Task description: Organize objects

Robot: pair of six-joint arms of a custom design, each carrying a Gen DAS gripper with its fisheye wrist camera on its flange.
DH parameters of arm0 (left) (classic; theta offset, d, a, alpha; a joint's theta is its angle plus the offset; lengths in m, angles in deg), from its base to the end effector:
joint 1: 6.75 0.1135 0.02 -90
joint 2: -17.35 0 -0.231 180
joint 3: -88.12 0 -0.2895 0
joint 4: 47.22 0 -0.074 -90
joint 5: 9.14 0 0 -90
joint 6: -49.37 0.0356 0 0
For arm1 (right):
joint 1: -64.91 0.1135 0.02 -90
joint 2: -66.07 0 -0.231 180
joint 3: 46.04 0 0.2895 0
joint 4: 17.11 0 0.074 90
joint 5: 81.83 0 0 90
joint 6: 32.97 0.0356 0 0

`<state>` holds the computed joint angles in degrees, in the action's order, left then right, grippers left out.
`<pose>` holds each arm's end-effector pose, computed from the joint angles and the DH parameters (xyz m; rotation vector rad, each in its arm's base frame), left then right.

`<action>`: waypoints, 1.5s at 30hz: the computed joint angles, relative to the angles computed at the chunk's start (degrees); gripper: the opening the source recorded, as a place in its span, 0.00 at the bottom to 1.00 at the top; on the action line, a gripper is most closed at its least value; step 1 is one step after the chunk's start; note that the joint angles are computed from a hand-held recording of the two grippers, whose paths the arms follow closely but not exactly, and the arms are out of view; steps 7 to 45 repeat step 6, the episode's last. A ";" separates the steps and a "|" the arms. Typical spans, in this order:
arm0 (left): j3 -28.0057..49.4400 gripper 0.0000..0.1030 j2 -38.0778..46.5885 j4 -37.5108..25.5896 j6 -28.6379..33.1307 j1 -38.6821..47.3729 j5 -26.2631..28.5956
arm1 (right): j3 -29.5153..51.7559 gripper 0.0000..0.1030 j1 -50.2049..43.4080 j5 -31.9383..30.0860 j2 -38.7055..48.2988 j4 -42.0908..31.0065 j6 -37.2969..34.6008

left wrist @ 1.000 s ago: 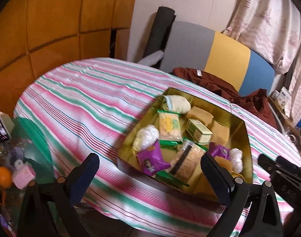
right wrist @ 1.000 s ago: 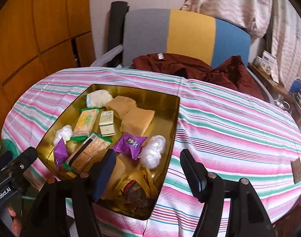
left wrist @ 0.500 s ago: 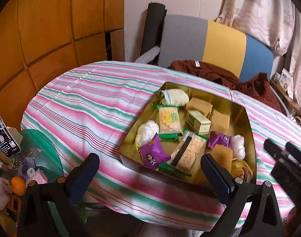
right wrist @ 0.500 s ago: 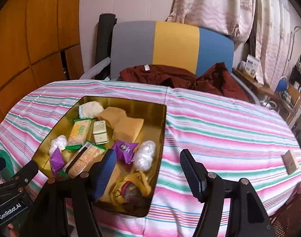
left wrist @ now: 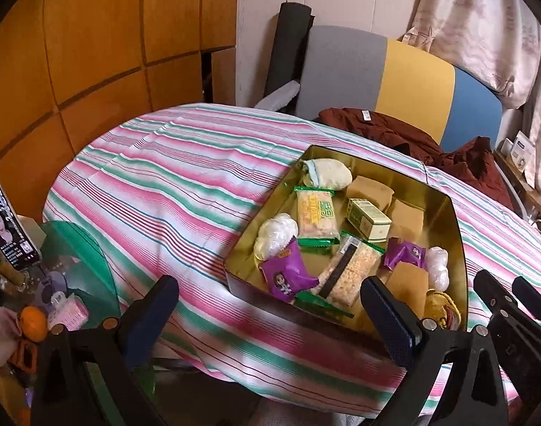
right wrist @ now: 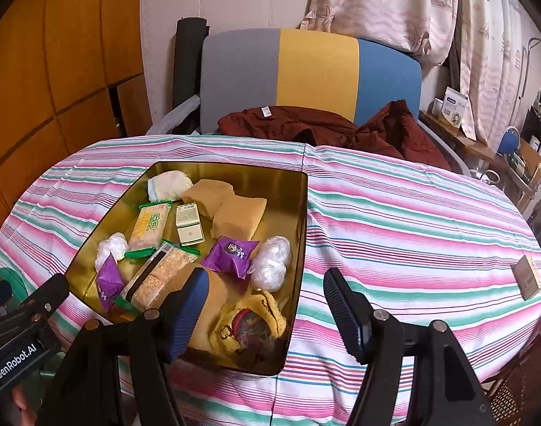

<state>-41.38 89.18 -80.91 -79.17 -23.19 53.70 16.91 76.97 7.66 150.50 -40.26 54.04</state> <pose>0.2714 -0.0632 0.1411 -0.6359 2.3080 0.1643 0.3373 0.0724 0.1604 -0.3123 2.3306 0.0881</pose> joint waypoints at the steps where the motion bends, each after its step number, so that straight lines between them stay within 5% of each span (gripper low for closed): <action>1: 0.05 1.00 0.28 -0.04 -0.14 0.00 0.09 | -0.07 0.66 0.01 0.11 0.01 0.08 0.04; 45: 0.59 1.00 1.76 -0.07 0.13 -0.56 -0.96 | 0.05 0.66 -0.13 -0.01 0.46 0.01 0.23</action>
